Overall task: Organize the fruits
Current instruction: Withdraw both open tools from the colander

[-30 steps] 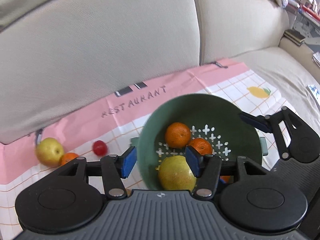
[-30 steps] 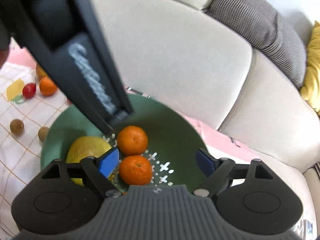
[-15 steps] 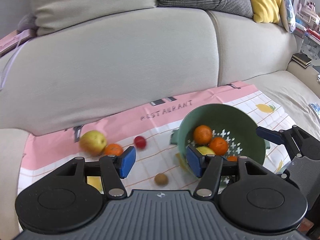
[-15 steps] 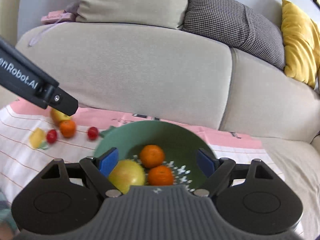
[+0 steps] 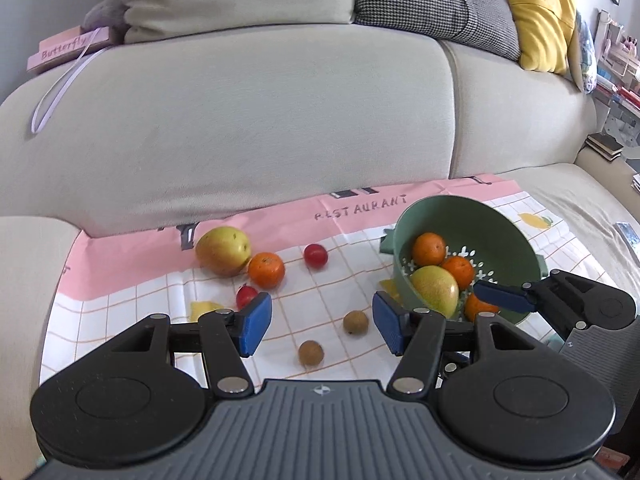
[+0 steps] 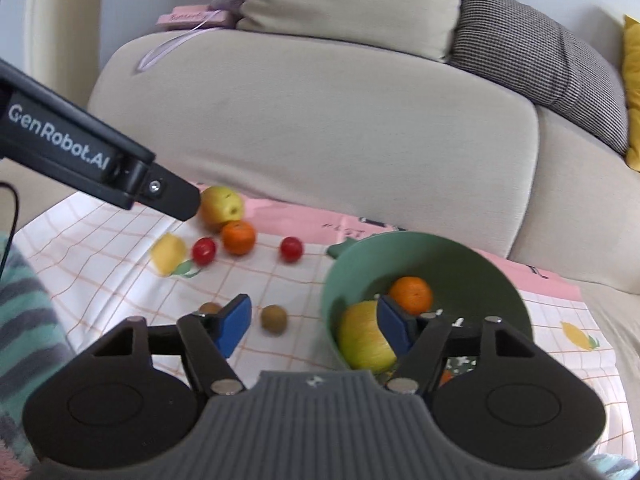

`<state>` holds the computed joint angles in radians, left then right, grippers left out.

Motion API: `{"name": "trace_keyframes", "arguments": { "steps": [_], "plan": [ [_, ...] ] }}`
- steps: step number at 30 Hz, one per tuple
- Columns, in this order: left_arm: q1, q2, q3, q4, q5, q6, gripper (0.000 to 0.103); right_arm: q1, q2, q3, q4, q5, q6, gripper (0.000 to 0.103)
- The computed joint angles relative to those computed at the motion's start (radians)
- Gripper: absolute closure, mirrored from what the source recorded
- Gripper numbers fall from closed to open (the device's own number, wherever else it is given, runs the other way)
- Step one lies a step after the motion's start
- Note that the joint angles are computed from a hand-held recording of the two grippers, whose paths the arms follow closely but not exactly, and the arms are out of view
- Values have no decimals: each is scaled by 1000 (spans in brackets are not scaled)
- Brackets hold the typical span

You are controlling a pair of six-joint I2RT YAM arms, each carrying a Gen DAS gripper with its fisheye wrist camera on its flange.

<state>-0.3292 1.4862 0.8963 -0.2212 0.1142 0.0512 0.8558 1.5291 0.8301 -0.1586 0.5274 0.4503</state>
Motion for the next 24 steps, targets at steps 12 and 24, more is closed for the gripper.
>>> {"name": "trace_keyframes", "arguments": {
  "steps": [12,24],
  "plan": [
    [99,59,-22,65,91,-8,35,35,210,167,-40,-23,-88,65],
    [106,164,-8,111,182,27,44,35,323,193,-3,4,-138,73]
  ]
}}
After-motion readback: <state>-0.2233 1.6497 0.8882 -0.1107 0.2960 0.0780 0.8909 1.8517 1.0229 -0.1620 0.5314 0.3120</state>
